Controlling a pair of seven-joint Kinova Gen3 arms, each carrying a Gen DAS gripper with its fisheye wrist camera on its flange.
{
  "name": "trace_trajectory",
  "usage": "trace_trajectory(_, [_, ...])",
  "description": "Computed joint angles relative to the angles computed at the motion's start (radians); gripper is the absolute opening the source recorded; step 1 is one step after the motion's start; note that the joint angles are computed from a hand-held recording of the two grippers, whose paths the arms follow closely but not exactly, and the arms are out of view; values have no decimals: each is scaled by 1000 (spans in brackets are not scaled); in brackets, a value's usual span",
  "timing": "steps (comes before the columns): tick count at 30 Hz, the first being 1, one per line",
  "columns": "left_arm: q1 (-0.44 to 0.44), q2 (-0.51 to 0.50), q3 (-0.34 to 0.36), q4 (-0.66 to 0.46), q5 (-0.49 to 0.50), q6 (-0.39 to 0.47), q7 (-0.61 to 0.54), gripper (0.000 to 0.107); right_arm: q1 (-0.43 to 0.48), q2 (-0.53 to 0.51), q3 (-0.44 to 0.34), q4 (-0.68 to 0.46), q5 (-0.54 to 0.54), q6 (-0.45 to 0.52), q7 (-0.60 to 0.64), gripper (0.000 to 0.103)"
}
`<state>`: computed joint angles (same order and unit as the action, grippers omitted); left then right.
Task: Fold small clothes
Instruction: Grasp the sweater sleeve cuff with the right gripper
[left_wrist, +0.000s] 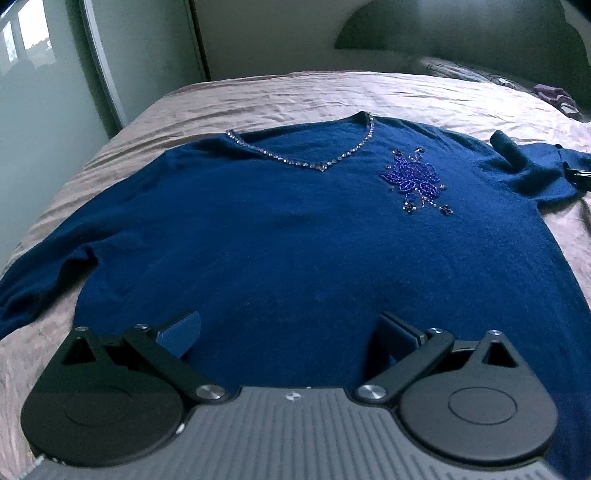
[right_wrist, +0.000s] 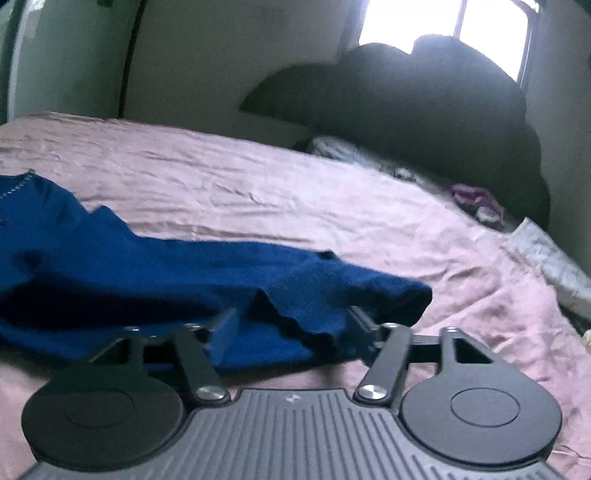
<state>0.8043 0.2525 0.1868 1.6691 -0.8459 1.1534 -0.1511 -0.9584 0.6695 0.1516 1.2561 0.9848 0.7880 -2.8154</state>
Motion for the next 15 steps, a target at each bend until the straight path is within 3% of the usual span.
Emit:
trace_trajectory(4, [-5,3,-2,-5,7,-4,-2,103,-19,1,109,-2,-138,-76,50,47])
trace_trajectory(6, [-6,4,-3,-7,9,-5,-4,103,-26,-11,162,16,-219,-137,59,28])
trace_trajectory(10, [-6,2,-4,-7,11,-7,-6,103,-75,-40,297,91,-376,-292,32,14])
trace_trajectory(12, [-8,-1,-4,-4,10,-10,-8,103,-47,-73,286,141,-411,-373,-37,10])
trace_trajectory(15, [-8,-7,-3,1,9,-10,-2,103,80,-146,164,220,-474,-495,-159,6])
